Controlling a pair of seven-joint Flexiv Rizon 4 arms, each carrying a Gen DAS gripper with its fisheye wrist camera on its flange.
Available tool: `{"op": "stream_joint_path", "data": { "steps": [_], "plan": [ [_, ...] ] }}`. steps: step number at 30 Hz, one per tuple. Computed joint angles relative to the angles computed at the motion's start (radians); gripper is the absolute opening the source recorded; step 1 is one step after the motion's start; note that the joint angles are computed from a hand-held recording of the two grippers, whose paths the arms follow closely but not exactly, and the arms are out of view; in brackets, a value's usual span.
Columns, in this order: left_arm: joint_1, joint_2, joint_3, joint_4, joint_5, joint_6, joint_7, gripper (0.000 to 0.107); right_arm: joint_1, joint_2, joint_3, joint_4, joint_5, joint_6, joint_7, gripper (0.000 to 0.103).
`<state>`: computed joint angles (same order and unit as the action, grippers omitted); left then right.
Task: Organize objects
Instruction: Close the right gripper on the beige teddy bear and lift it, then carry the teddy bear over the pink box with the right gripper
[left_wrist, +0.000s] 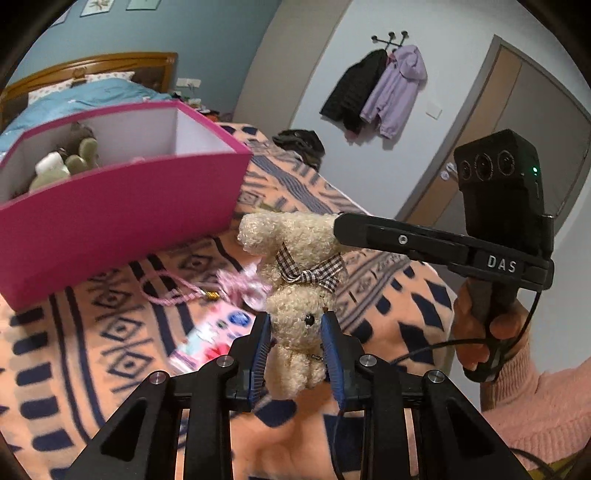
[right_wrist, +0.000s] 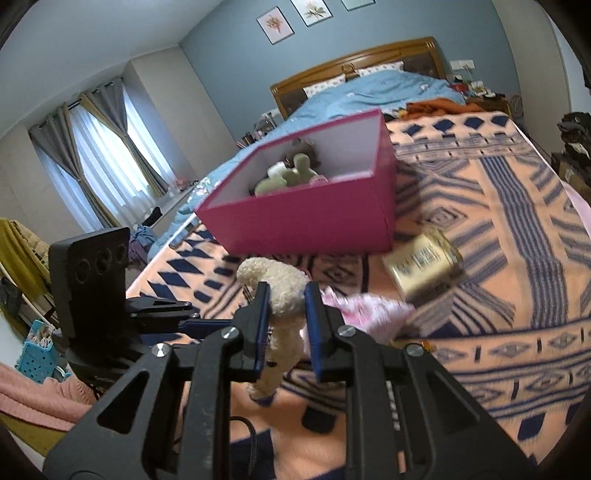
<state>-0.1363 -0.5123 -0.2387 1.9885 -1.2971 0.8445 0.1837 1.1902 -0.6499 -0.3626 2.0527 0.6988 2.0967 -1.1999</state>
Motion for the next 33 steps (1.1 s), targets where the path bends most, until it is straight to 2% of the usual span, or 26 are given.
{"op": "stream_joint_path", "data": {
  "steps": [8, 14, 18, 33],
  "plan": [
    [0.001, -0.007, -0.011, -0.055, -0.047, 0.024, 0.001, 0.028, -0.01, 0.011, -0.047, -0.041, -0.053, -0.021, -0.034, 0.021],
    [-0.018, -0.022, -0.019, -0.095, -0.079, 0.067, 0.002, 0.028, -0.05, 0.024, -0.039, -0.067, -0.087, -0.019, -0.058, 0.021],
    [-0.023, -0.04, -0.027, -0.133, -0.072, 0.09, -0.026, 0.028, -0.062, 0.028, -0.053, -0.087, -0.106, -0.038, -0.073, 0.021],
    [-0.018, -0.096, -0.066, -0.27, -0.041, 0.154, -0.085, 0.028, -0.159, 0.048, -0.027, -0.151, -0.184, -0.053, -0.102, 0.021]
  ]
}}
